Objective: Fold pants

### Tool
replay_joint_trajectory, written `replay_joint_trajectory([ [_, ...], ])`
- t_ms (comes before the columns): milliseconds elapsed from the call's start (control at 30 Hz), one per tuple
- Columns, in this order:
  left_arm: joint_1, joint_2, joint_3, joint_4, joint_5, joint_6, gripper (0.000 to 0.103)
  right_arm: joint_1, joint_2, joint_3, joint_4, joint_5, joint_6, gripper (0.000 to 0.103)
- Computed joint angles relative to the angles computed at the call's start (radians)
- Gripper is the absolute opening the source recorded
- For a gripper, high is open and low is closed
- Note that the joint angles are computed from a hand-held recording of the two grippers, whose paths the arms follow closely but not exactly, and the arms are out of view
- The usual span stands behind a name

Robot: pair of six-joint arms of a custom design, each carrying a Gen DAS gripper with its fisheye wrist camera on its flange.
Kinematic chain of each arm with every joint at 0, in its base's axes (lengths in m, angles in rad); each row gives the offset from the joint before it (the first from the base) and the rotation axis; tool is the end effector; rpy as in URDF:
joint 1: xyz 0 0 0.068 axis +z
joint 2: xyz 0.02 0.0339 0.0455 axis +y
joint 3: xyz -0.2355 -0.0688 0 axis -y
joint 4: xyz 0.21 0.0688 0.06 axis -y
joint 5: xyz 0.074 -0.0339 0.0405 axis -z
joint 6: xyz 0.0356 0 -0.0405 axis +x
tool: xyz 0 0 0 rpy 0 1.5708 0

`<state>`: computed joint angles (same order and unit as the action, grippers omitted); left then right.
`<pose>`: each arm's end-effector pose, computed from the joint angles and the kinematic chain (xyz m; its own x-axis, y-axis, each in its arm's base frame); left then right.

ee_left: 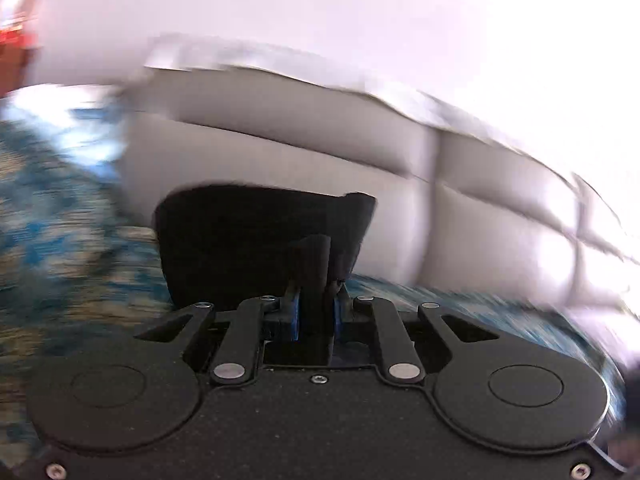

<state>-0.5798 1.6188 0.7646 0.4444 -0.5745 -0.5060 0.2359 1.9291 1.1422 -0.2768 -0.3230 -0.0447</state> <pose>0.2697 -0.1535 0.1884 -0.3124 -0.2818 -0.9072 -0.1240 0.9589 -0.2552 0.3335 0.0918 0.1335 -0.8325 -0.2437 -0.4976 -0.4091 0.8760 0.2555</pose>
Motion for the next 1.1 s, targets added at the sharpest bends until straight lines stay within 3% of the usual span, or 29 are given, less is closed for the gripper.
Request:
replay_joint_trajectory([
  [100,-0.064,0.21,0.213,-0.081,0.104,0.035,0.015,-0.159,0.051,0.086,-0.066,-0.166,0.103,0.103],
  [267,-0.117,0.544,0.613,-0.43,0.319,0.043,0.026,-0.285,0.068,0.087,-0.055,-0.236,0.159,0.103],
  [300,-0.147,0.559,0.612,-0.417,0.28,0.049,0.032,-0.296,0.063,0.063,-0.039,-0.25,0.158,0.103],
  [333,-0.179,0.551,0.573,-0.362,0.235,0.091,0.046,-0.304,0.053,0.029,-0.013,-0.263,0.151,0.103],
  [367,-0.195,0.541,0.561,-0.359,0.237,0.121,0.052,-0.307,0.033,-0.018,0.03,-0.268,0.143,0.103],
  [500,-0.232,0.423,0.396,-0.295,0.263,0.138,0.059,-0.276,-0.099,-0.312,0.377,-0.186,0.158,0.103],
  [567,-0.234,0.361,0.322,-0.312,0.258,0.067,0.057,-0.248,-0.131,-0.438,0.545,-0.153,0.164,0.103],
  [733,-0.165,0.171,0.08,-0.261,0.242,-0.108,0.036,-0.141,-0.191,-0.653,0.815,-0.052,0.175,0.096],
  [867,-0.15,0.149,0.058,-0.341,0.005,-0.176,0.025,0.017,-0.187,-0.702,0.898,0.114,0.166,0.091],
  [1000,-0.102,0.2,0.071,-0.353,-0.013,-0.194,0.023,0.102,-0.14,-0.68,0.95,0.22,0.225,0.082],
  [1100,-0.098,0.235,0.083,-0.348,-0.01,-0.195,0.023,0.172,-0.125,-0.653,0.946,0.387,0.323,0.073],
])
